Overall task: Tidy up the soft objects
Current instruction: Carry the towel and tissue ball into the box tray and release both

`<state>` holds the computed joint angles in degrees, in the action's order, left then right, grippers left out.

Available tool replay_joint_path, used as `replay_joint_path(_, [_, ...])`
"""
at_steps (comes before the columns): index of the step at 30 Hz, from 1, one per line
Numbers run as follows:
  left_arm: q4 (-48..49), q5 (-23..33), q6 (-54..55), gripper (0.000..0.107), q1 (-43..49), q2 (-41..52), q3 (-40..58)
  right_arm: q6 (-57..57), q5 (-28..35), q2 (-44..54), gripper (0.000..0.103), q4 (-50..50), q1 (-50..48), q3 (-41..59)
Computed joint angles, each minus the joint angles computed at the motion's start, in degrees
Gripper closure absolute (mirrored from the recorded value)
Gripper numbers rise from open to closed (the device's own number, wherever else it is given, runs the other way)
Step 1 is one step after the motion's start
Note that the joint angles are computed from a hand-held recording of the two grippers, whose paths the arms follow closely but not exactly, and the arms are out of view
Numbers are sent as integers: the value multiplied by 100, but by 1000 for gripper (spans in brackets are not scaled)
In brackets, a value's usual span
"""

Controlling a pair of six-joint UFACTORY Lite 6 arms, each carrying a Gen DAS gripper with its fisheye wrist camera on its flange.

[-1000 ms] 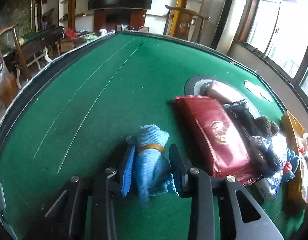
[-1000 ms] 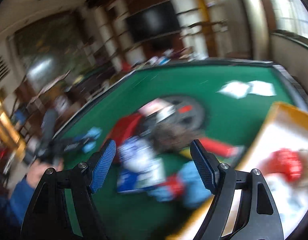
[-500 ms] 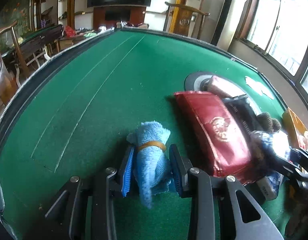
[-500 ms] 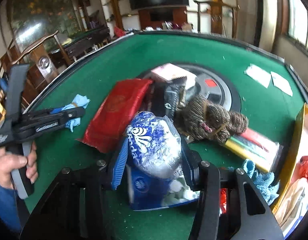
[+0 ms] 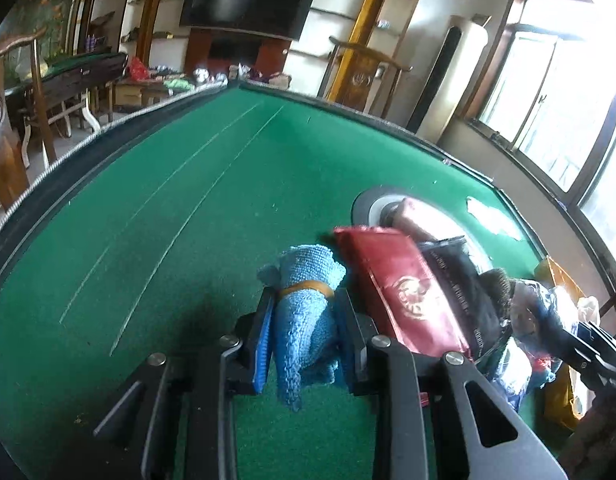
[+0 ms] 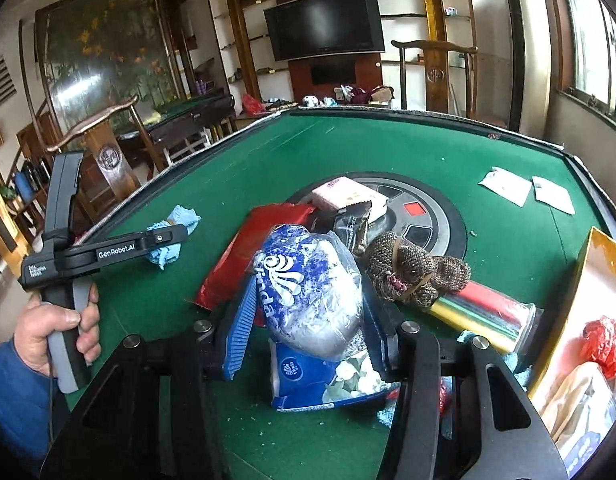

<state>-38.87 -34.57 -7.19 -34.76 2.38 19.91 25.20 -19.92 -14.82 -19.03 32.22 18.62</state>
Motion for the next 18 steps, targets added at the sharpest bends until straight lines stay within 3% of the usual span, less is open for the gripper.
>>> replay_joint_path(7, [-10, -109, 20, 79, -309, 18, 60, 381, 15, -153, 54, -300, -425, -61])
replay_joint_path(18, [-372, -235, 323, 79, -1115, -163, 208, 3388, -382, -583, 54, -3457, -2701, -112])
